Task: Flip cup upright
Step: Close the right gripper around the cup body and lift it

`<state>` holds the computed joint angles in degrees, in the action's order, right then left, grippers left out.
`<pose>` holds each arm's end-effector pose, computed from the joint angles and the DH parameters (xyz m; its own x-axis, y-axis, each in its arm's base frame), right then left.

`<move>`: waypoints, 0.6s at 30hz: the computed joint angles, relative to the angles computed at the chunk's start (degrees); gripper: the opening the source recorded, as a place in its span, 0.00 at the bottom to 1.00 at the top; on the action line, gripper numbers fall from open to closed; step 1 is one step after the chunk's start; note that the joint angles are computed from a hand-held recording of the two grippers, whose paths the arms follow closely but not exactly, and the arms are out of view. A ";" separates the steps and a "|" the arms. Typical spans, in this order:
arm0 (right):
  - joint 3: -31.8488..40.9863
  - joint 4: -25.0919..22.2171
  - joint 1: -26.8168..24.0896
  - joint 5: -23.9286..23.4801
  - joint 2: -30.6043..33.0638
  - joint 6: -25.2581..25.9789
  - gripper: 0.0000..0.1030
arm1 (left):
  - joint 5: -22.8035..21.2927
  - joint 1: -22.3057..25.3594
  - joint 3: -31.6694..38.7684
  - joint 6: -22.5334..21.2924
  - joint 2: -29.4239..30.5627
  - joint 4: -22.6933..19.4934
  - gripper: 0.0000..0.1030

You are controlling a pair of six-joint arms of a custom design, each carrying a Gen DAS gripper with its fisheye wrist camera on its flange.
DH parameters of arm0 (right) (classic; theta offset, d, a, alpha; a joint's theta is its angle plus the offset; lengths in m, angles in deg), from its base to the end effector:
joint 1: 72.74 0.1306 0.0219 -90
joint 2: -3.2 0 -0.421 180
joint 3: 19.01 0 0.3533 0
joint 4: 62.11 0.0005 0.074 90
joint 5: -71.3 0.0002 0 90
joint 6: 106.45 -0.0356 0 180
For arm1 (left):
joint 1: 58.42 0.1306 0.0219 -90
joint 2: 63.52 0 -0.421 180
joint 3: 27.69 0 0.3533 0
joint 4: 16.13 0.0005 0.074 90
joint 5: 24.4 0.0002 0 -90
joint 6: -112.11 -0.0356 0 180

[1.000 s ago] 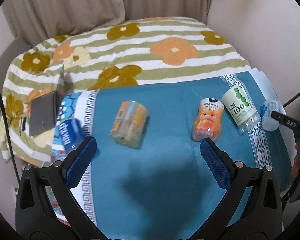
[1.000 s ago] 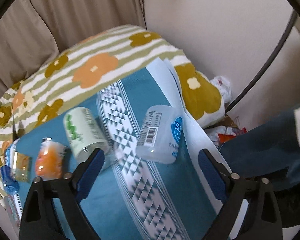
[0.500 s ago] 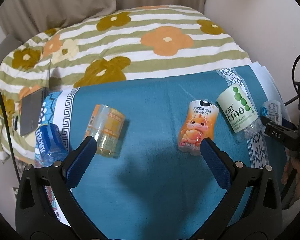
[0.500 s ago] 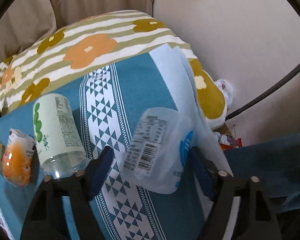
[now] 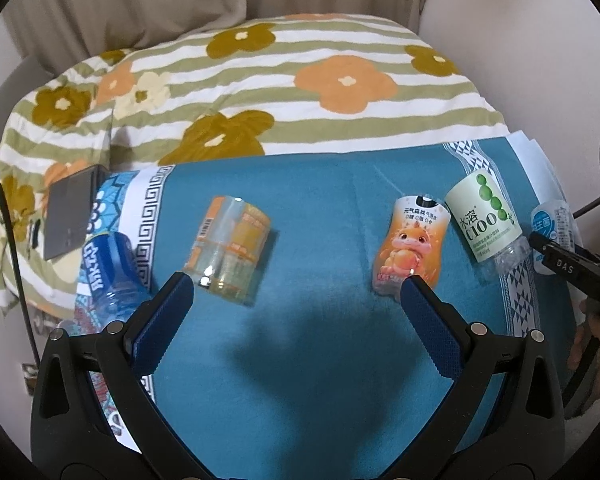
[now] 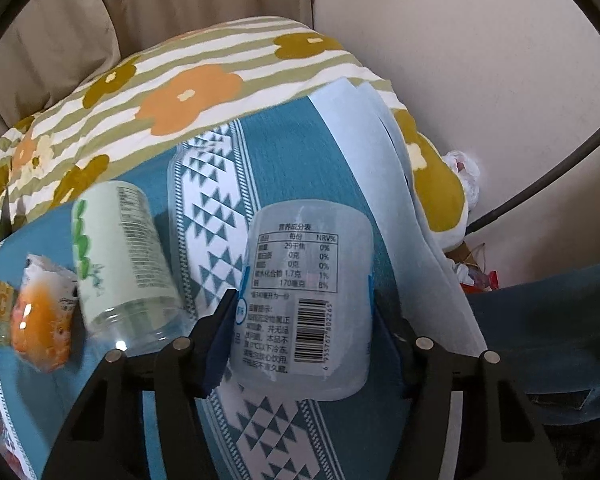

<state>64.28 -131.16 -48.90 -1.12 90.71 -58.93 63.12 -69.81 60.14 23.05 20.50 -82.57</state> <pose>0.3584 0.1461 0.4218 -0.8525 0.3271 -0.4076 0.3660 0.9304 -0.0189 0.3735 -0.0742 0.4754 -0.8734 0.1592 -0.4603 0.1635 0.9861 0.0309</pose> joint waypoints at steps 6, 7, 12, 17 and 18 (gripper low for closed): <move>3.27 -1.70 3.99 1.91 -1.18 -1.39 0.56 | 1.85 3.62 -1.09 -1.49 -3.50 -0.42 1.00; 3.92 -1.98 4.86 2.06 -1.28 -1.62 0.56 | 2.16 4.26 -1.33 -1.84 -4.06 -0.50 1.00; 5.96 -2.85 11.05 2.20 -1.36 -4.19 0.56 | 4.74 8.81 -3.38 -4.96 -7.68 -1.61 1.00; 6.57 -2.30 17.66 1.42 -0.27 -7.78 0.56 | 7.57 14.23 -5.77 -9.26 -10.97 -2.78 1.00; 6.36 -1.82 18.81 1.10 -0.09 -8.43 0.56 | 8.12 15.30 -6.20 -10.12 -11.48 -2.92 1.00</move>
<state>70.64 -132.98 -30.09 -0.02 90.62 -67.36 71.24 -54.51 53.95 12.93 9.02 -85.49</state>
